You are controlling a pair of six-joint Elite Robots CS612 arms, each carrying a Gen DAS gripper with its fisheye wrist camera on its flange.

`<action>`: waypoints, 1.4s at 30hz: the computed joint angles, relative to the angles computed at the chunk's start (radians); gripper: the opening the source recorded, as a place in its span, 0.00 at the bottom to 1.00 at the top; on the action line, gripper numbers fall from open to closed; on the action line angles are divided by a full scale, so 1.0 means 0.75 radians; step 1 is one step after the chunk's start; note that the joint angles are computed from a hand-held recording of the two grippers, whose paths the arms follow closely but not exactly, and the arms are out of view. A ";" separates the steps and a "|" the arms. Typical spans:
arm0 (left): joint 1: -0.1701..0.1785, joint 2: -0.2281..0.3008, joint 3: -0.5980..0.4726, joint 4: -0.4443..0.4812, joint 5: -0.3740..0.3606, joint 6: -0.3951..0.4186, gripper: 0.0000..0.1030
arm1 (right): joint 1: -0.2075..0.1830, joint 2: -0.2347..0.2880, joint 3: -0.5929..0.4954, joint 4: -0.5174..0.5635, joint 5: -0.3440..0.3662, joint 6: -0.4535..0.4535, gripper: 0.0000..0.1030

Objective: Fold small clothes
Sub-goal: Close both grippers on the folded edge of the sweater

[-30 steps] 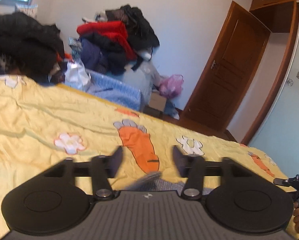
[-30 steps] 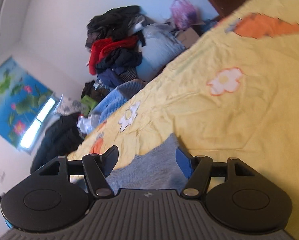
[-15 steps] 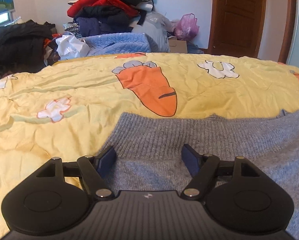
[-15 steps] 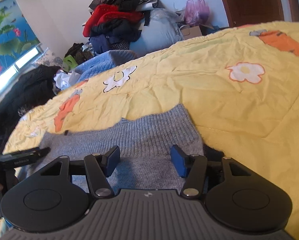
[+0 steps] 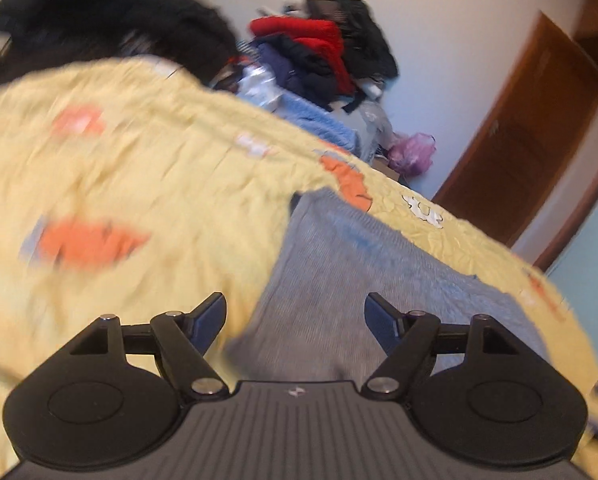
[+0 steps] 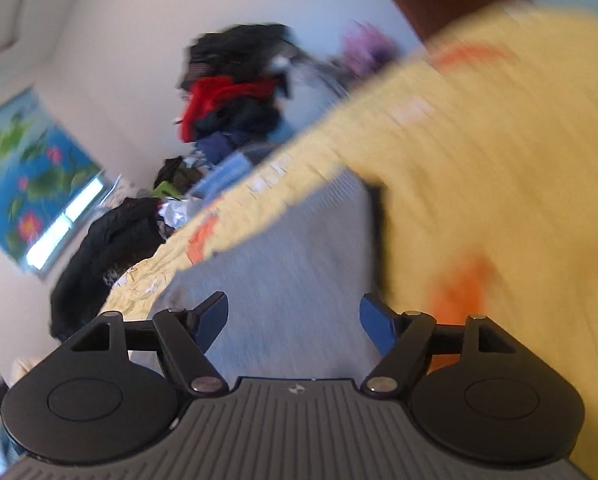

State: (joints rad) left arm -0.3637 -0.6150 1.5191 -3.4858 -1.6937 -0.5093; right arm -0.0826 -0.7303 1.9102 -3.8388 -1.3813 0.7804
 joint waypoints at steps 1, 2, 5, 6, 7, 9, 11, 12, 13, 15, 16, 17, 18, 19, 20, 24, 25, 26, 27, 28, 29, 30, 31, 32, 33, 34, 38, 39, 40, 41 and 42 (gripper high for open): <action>0.011 0.001 0.025 -0.032 -0.034 -0.068 0.80 | -0.013 -0.001 0.034 -0.007 0.048 0.074 0.74; 0.020 0.003 0.041 -0.048 -0.062 -0.140 0.81 | -0.027 0.007 0.060 -0.030 0.097 0.150 0.74; 0.040 0.021 0.044 -0.079 -0.146 -0.288 0.82 | -0.027 0.023 0.096 -0.089 0.109 0.235 0.73; 0.041 0.024 0.042 -0.102 -0.158 -0.314 0.83 | -0.022 0.020 0.095 -0.086 0.101 0.243 0.73; 0.048 0.035 0.027 -0.123 -0.216 -0.346 0.84 | -0.018 0.025 0.086 -0.091 0.111 0.266 0.74; 0.072 0.087 -0.040 -0.160 -0.421 -0.475 0.84 | -0.016 0.050 0.050 -0.120 0.171 0.317 0.74; 0.080 0.138 -0.104 -0.200 -0.548 -0.598 0.86 | 0.002 0.070 0.006 -0.103 0.167 0.332 0.72; 0.074 0.138 -0.103 -0.207 -0.527 -0.612 0.86 | 0.015 0.080 -0.019 -0.104 0.138 0.327 0.73; 0.068 0.139 -0.106 -0.209 -0.503 -0.633 0.86 | 0.027 0.085 -0.039 -0.096 0.108 0.332 0.74; 0.070 0.153 -0.133 -0.210 -0.526 -0.699 0.86 | 0.037 0.101 -0.075 -0.095 0.090 0.377 0.75; 0.073 0.163 -0.149 -0.212 -0.540 -0.729 0.86 | 0.043 0.109 -0.090 -0.104 0.079 0.403 0.75; 0.075 0.168 -0.160 -0.204 -0.546 -0.742 0.86 | 0.045 0.116 -0.103 -0.108 0.074 0.422 0.76; 0.077 0.171 -0.170 -0.194 -0.551 -0.748 0.86 | 0.049 0.119 -0.110 -0.108 0.058 0.436 0.75; 0.081 0.178 -0.184 -0.188 -0.558 -0.755 0.87 | 0.051 0.124 -0.116 -0.113 0.044 0.448 0.75; 0.083 0.178 -0.189 -0.172 -0.557 -0.763 0.86 | 0.050 0.129 -0.121 -0.123 0.039 0.465 0.75; 0.085 0.144 -0.149 -0.115 -0.506 -0.788 0.86 | 0.038 0.133 -0.107 -0.161 0.036 0.523 0.75; 0.085 0.147 -0.150 -0.120 -0.498 -0.789 0.86 | 0.038 0.134 -0.106 -0.159 0.037 0.519 0.74; 0.081 0.144 -0.150 -0.110 -0.470 -0.784 0.86 | 0.037 0.137 -0.108 -0.163 0.036 0.520 0.74; 0.072 0.128 -0.141 -0.067 -0.420 -0.770 0.86 | 0.037 0.140 -0.111 -0.170 0.035 0.521 0.74; 0.063 0.106 -0.132 0.010 -0.376 -0.747 0.86 | 0.038 0.138 -0.111 -0.159 0.030 0.520 0.75; 0.056 0.089 -0.126 0.061 -0.352 -0.728 0.86 | 0.040 0.132 -0.111 -0.141 0.027 0.517 0.77; 0.049 0.076 -0.123 0.108 -0.331 -0.698 0.86 | 0.042 0.128 -0.111 -0.126 0.027 0.508 0.77; 0.042 0.067 -0.125 0.144 -0.312 -0.652 0.86 | 0.043 0.126 -0.113 -0.117 0.030 0.498 0.78; 0.036 0.070 -0.139 0.166 -0.299 -0.603 0.86 | 0.044 0.125 -0.113 -0.115 0.028 0.491 0.78; 0.030 0.078 -0.153 0.163 -0.278 -0.573 0.86 | 0.045 0.127 -0.114 -0.118 0.026 0.489 0.78; 0.021 0.084 -0.165 0.157 -0.244 -0.557 0.86 | 0.045 0.131 -0.117 -0.127 0.025 0.490 0.78; -0.004 0.108 -0.222 0.174 -0.159 -0.533 0.86 | 0.050 0.143 -0.130 -0.153 -0.005 0.537 0.78; -0.009 0.112 -0.226 0.168 -0.149 -0.524 0.86 | 0.052 0.147 -0.136 -0.159 -0.011 0.549 0.78; -0.013 0.115 -0.228 0.163 -0.146 -0.513 0.86 | 0.053 0.152 -0.141 -0.169 -0.019 0.561 0.78; -0.016 0.118 -0.227 0.144 -0.143 -0.502 0.86 | 0.055 0.160 -0.148 -0.182 -0.028 0.572 0.78; -0.021 0.117 -0.212 0.114 -0.126 -0.490 0.86 | 0.059 0.167 -0.159 -0.189 -0.039 0.579 0.78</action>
State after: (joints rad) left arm -0.3796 -0.5269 1.3598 -3.4005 -1.7885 -0.8767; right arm -0.0385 -0.6051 1.7911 -3.9808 -1.4103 1.2147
